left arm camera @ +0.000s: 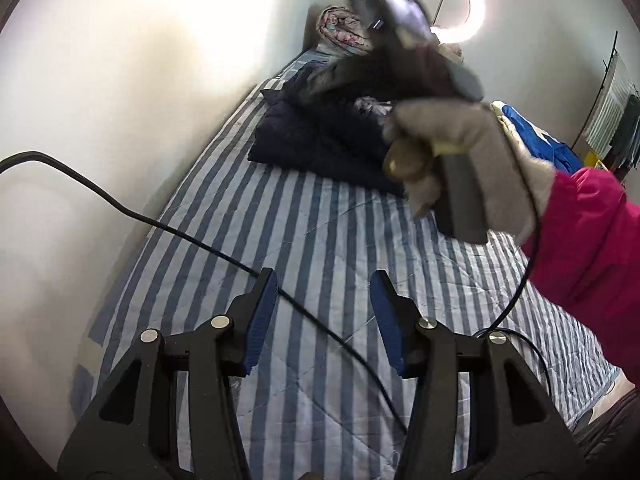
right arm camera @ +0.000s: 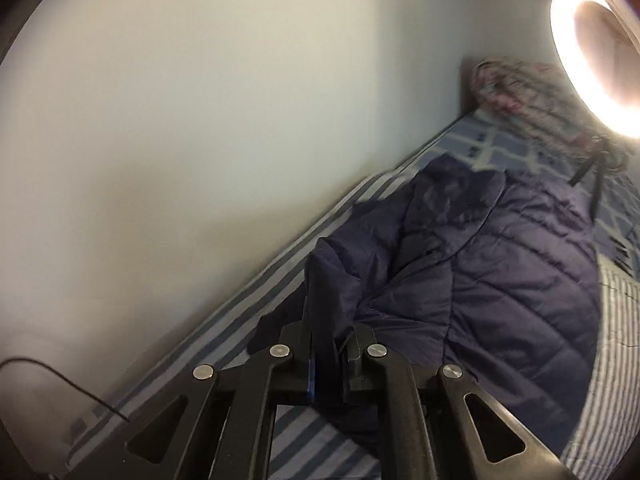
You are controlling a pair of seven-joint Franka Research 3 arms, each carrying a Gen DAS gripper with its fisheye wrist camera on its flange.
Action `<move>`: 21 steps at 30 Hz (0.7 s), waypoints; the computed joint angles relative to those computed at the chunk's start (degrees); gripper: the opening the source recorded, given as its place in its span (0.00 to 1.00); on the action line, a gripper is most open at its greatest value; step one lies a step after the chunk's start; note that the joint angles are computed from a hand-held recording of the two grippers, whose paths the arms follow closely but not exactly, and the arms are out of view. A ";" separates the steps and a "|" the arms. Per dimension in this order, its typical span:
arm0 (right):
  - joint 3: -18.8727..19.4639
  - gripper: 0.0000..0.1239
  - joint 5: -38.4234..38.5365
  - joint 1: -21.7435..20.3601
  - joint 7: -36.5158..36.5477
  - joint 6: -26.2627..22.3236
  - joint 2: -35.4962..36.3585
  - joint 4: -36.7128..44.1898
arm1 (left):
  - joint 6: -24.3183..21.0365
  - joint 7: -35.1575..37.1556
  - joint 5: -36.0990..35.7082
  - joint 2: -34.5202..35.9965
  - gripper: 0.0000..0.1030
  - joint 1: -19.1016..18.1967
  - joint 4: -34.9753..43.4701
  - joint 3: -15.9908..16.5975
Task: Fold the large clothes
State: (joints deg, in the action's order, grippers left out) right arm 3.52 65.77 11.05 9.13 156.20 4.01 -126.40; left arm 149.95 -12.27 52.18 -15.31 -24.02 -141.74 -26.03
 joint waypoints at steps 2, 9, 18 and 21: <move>0.35 0.05 -1.11 0.43 1.18 0.43 1.53 0.25 | -0.17 0.21 -0.35 -0.26 0.49 -0.08 -0.22 0.14; 0.03 0.05 -3.64 -2.46 5.72 -8.95 5.11 4.69 | 0.11 0.34 -0.78 -0.40 0.49 0.31 -0.42 0.20; 1.06 0.10 -6.66 -3.60 9.21 -12.60 8.77 8.61 | -0.72 0.90 -0.49 0.98 0.49 -0.14 0.87 0.12; 0.44 0.29 -4.62 -6.48 7.98 -21.86 7.26 9.65 | -1.38 0.90 -0.27 0.60 0.49 -0.32 0.97 0.08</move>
State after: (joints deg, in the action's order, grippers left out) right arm 3.96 61.15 4.58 17.11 134.34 11.27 -116.74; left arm 148.57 -11.37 51.91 -14.71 -24.34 -140.77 -25.94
